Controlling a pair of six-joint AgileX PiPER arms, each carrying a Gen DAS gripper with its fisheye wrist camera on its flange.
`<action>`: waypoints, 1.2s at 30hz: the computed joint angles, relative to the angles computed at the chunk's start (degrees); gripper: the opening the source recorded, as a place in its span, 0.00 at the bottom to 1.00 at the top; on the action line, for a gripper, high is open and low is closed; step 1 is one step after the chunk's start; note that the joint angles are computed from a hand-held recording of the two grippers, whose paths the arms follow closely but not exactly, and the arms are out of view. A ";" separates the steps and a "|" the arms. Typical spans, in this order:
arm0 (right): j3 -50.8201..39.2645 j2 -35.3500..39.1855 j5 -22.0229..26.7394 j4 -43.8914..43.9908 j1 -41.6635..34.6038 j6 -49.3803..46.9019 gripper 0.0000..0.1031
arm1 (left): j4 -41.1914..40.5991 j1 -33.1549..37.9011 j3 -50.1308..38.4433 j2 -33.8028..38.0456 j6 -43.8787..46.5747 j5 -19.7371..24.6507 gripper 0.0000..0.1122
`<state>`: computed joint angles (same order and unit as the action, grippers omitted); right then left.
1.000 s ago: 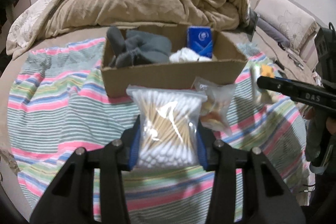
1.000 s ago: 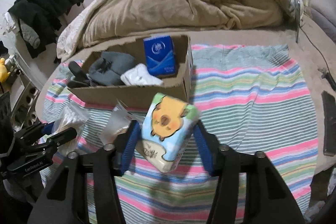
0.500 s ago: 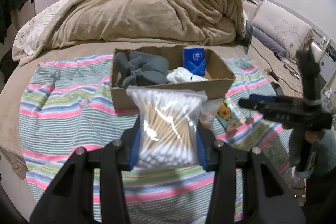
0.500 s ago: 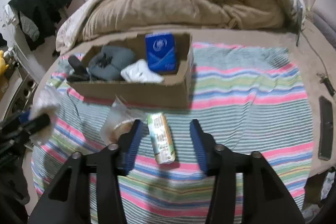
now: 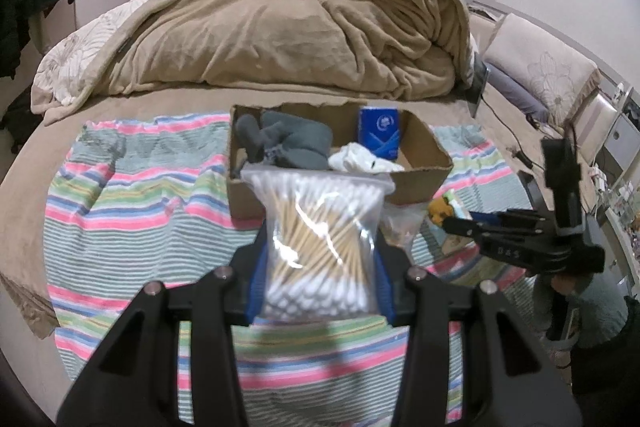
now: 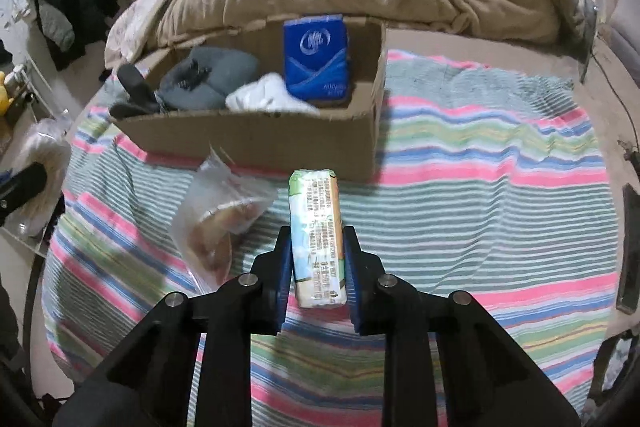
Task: Organize objects
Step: 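Place the swab bag and the small bottle into the box, opening both tools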
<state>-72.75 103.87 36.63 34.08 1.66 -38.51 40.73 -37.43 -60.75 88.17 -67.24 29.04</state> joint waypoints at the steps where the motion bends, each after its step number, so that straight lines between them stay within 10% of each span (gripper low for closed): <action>1: -0.32 -0.85 0.98 0.81 -0.47 -0.64 0.24 | -0.01 0.06 -0.36 0.08 0.30 0.04 0.40; 36: -31.54 14.41 8.47 -2.35 -0.89 12.56 0.24 | -18.10 8.23 -22.52 16.80 24.47 -3.32 0.40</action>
